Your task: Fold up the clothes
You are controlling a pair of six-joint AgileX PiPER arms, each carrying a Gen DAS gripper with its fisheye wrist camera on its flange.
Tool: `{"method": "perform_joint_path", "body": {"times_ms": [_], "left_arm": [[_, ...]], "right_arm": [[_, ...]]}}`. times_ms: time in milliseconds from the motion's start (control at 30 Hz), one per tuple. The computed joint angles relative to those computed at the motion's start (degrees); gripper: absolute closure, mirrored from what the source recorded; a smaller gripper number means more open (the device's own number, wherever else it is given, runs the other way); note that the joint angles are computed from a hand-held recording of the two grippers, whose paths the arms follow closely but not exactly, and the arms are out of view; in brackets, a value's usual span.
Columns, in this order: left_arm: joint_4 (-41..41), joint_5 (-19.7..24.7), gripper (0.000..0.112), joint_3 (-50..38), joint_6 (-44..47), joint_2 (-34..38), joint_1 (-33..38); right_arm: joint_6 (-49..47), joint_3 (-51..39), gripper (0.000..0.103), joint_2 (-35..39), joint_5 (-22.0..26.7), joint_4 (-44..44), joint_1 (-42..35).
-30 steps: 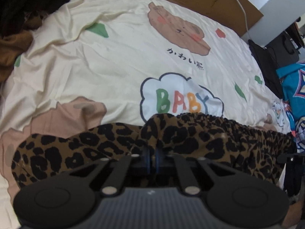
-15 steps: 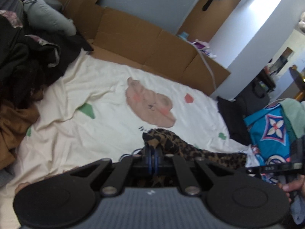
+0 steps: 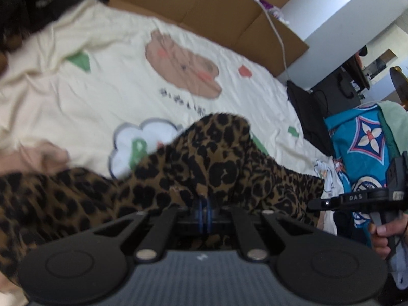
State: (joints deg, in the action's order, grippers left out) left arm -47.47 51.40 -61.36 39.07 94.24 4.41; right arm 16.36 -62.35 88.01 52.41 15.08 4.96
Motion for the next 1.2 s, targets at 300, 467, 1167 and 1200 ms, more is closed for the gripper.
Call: {"method": "perform_joint_path", "body": {"times_ms": [300, 467, 1167, 1200], "left_arm": [[6.21, -4.26, 0.104, 2.9, -3.09, -0.07, -5.89], [9.97, 1.1, 0.099, -0.54, -3.49, -1.79, -3.81], [18.43, 11.31, 0.096, -22.01, -5.3, 6.0, 2.24], [18.76, 10.8, 0.095, -22.34, -5.8, 6.82, 1.88]], "right_arm": [[-0.42, 4.85, 0.098, 0.91, -2.53, 0.56, -0.53], [-1.2, 6.08, 0.098, 0.95, -4.0, 0.73, -0.47], [-3.18, 7.33, 0.098, 2.71, -5.28, 0.9, -0.23], [-3.22, 7.38, 0.098, 2.76, -5.33, 0.98, -0.24]]}}
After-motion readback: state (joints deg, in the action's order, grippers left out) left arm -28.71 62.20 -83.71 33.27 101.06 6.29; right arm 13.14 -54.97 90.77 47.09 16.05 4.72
